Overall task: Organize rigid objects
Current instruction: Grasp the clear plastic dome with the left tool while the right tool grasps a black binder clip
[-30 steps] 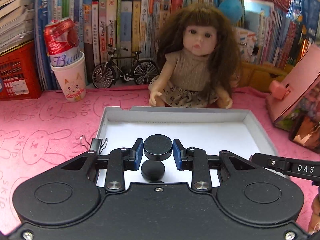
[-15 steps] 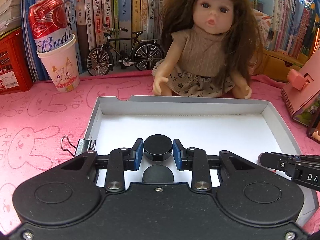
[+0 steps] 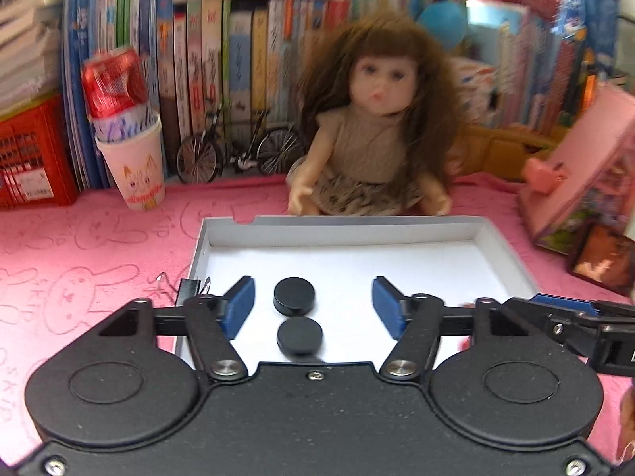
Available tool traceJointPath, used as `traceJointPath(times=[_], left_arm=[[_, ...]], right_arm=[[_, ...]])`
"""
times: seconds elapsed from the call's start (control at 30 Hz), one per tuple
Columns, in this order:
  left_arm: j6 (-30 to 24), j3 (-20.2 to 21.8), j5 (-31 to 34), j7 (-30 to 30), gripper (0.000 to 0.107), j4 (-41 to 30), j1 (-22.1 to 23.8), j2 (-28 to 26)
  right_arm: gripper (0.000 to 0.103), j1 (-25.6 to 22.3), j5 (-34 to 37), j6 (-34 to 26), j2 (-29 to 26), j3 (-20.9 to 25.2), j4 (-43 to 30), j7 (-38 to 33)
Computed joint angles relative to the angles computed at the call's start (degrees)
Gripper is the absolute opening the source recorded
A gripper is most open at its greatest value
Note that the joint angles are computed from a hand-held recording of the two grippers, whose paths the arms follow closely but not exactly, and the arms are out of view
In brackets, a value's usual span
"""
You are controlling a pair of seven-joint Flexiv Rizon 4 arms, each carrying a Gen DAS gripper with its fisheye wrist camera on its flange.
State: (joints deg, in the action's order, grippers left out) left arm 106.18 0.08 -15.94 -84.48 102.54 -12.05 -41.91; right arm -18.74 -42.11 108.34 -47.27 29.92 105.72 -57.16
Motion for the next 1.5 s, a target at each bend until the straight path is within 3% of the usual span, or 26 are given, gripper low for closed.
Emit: traceJointPath(times=[0.13,0.33,0.6,0.7,0.87,1.0,1.17,1.23,1.5], left_arm=[[6.1,-4.6,4.8,-0.8,0.071,7.9,3.8,4.3],[14.5,-4.8,8.2,-3.3,0.071,19.2,3.8,9.0],[23.6,-2.9,10.5,-4.0,0.071,31.1,2.3,11.2],[26.3,-3.1,11.2,-4.5,0.070,33.6,2.4,10.7],[27.5,-6.5,16.7,-9.5,0.044,36.1,7.0,10.2],[27.7,-7.1,19.0,-11.6,0.041,36.3,7.9,9.6],[26.6,-6.6,18.1,-12.0,0.032,35.5,6.8,8.9],[25.4,-6.7,17.4,-12.6,0.026,35.2,6.7,8.7],[28.9,-5.5,16.2,-13.6,0.026,35.3,5.3,8.5]], right_arm=[[0.087,2.7,0.1,7.5,4.7,-5.4,6.7,-3.0],[0.088,9.3,2.8,17.2,10.8,-14.4,17.2,-8.3],[0.089,15.5,6.8,26.4,14.2,-20.6,27.8,-12.7],[0.089,18.2,11.0,28.7,14.3,-21.8,30.1,-14.6],[0.089,19.3,14.6,32.7,12.6,-21.5,31.7,-13.2],[0.089,20.9,18.5,36.2,11.1,-21.3,32.3,-11.5],[0.087,21.2,18.2,38.9,10.0,-21.3,32.9,-8.2],[0.082,21.4,17.5,38.4,10.1,-21.7,32.9,-7.7],[0.057,22.2,16.5,35.7,11.0,-22.1,33.6,-7.6]])
